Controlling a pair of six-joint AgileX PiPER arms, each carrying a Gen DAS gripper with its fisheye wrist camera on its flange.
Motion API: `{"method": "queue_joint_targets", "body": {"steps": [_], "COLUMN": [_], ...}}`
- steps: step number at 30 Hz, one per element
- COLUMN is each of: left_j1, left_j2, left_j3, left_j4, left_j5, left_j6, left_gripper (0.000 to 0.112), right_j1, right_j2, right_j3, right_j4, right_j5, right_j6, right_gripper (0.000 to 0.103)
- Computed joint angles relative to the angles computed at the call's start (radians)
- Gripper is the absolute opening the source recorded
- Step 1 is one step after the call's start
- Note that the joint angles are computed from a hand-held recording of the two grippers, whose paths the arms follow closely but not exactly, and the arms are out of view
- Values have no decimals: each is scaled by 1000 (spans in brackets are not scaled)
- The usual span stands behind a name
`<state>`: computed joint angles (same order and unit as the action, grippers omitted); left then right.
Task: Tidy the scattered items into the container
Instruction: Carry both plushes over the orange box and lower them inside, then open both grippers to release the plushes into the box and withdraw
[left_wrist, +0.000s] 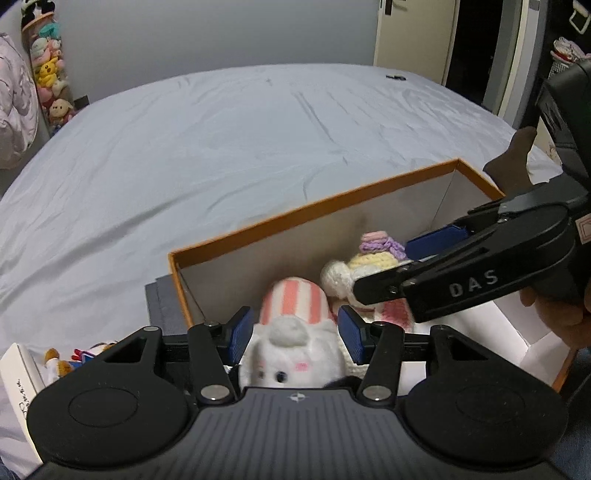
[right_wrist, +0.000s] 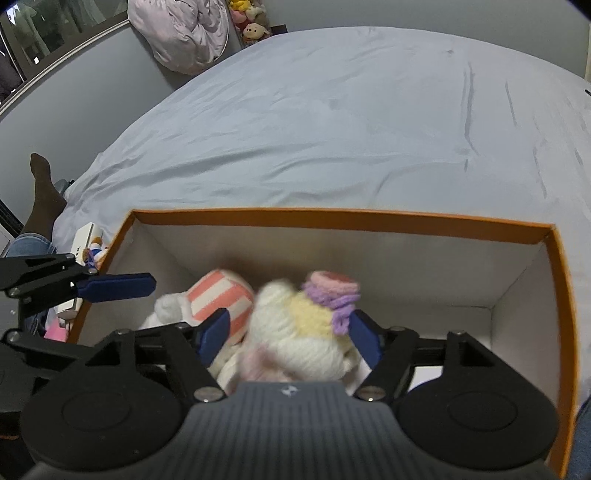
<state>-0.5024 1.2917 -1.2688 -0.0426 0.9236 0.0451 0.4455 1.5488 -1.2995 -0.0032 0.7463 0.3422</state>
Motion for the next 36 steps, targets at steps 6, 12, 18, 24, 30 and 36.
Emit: {"method": "queue_joint_targets", "body": {"steps": [6,12,18,24,30,36], "left_j1": [47,59,149,228,212,86], "left_j2": [-53,-62,-74,-47,-42,-24], "left_j3": [-21,-63,-61,-69,-58,-72], "left_j4": [-31,5,-95,-240,-217,-69], "left_j5": [36,108,141,190,185,142], "left_j6": [27,-35,38,118,92,68], "left_gripper": [60,39,24,17,15,15], "right_j1": [31,45,35,23,28,48], "right_j2": [-11,36,33,38,76,53], "right_j3": [-14,-22,-14,-31,-31,-27], "right_j4": [-52,-89,-33,11,9,-44], "right_j5": [59,45,45,56,-26,11], "right_j6": [52,68,-29,-103,-76,-19], "right_gripper": [77,58,44,36,37,46]}}
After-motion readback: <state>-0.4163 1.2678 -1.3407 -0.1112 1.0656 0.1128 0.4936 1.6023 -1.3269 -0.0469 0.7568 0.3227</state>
